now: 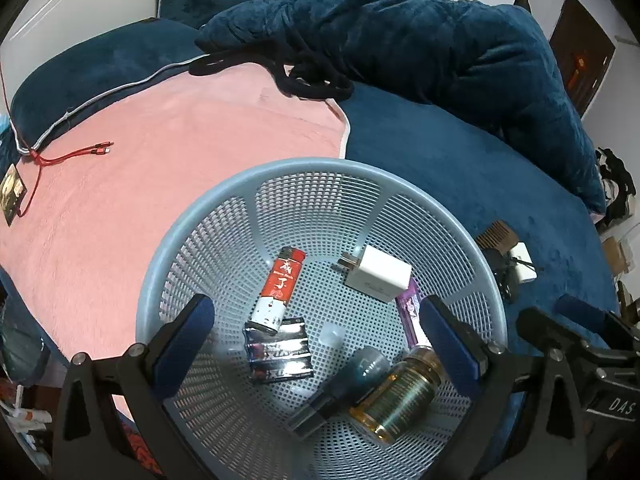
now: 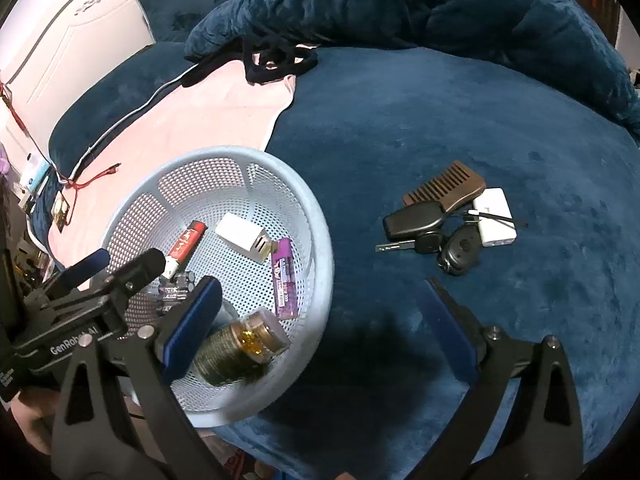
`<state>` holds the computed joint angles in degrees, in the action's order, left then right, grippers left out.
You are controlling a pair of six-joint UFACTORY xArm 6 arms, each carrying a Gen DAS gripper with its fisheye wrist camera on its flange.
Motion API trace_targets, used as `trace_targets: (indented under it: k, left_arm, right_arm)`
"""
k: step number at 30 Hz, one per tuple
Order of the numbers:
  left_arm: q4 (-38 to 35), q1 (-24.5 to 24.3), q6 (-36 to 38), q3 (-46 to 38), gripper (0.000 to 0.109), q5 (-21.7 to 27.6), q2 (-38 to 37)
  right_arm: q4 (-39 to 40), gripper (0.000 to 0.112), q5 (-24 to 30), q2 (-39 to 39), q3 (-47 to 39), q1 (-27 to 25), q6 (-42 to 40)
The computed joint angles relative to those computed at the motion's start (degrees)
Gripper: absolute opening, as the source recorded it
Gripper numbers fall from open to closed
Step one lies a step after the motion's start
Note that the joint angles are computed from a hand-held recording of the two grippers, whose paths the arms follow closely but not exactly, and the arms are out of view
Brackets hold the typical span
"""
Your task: Organize rigid objects
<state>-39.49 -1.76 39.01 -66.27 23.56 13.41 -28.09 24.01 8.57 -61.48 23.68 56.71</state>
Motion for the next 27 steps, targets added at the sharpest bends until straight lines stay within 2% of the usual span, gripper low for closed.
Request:
trace_targets:
  k: [27]
  left_arm:
    - [2.17,-5.57,-1.42,5.53,0.103,-0.61,-5.96]
  right_arm:
    - [-6.83,0.103,-0.22,-14.53,14.85,-5.21,8.68]
